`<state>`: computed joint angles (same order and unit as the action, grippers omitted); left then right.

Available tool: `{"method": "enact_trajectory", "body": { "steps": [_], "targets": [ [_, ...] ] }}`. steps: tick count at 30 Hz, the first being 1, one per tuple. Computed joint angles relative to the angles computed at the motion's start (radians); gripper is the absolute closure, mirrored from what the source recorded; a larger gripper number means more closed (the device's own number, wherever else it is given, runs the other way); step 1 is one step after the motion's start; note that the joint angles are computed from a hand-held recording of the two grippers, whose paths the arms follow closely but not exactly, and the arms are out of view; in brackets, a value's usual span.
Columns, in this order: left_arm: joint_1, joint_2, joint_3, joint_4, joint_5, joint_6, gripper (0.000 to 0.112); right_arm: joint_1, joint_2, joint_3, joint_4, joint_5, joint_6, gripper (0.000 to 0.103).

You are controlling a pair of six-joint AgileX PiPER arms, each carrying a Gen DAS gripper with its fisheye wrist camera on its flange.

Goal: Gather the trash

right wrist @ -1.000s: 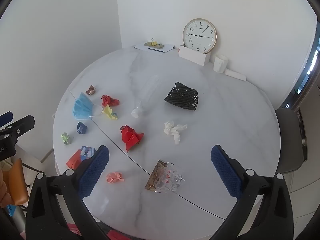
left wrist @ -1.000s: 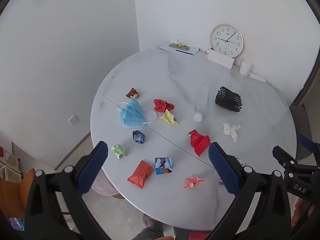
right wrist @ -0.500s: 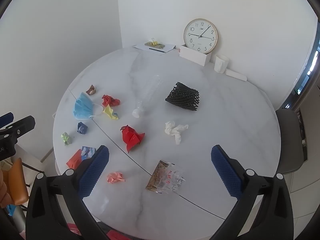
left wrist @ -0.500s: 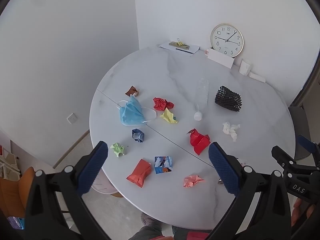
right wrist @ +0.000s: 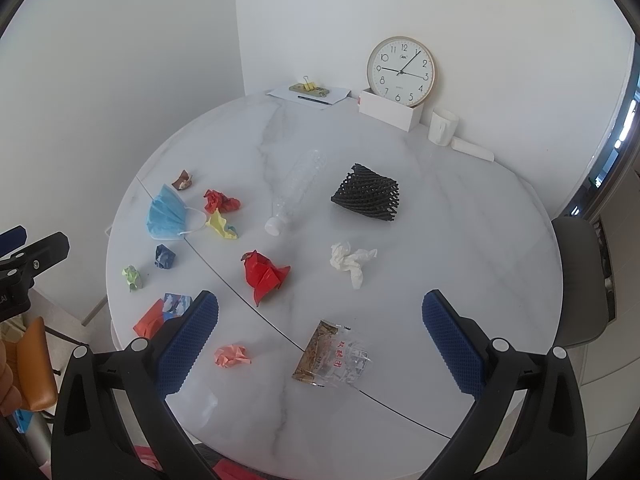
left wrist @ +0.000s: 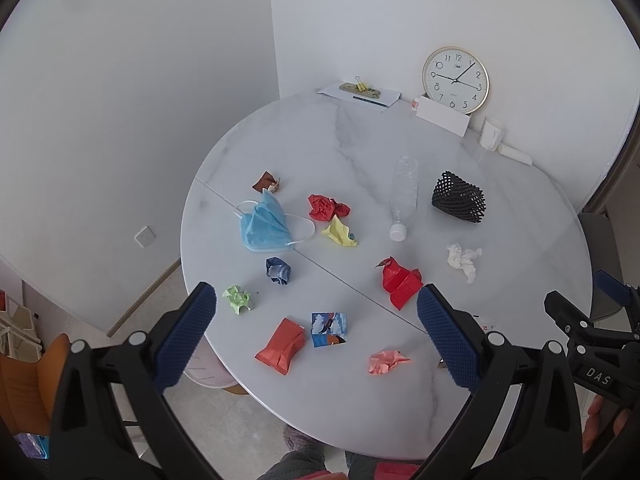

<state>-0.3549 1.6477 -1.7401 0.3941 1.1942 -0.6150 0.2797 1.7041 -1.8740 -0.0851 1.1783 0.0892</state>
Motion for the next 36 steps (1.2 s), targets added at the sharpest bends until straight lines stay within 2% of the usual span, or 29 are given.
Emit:
{"method": "enact_trajectory", "body": {
  "steps": [36],
  "targets": [
    [0.014,0.004,-0.019,-0.02,0.016,0.021,0.016,0.015,0.023,-0.034,-0.003,0.018,0.013,0.002]
  ]
}}
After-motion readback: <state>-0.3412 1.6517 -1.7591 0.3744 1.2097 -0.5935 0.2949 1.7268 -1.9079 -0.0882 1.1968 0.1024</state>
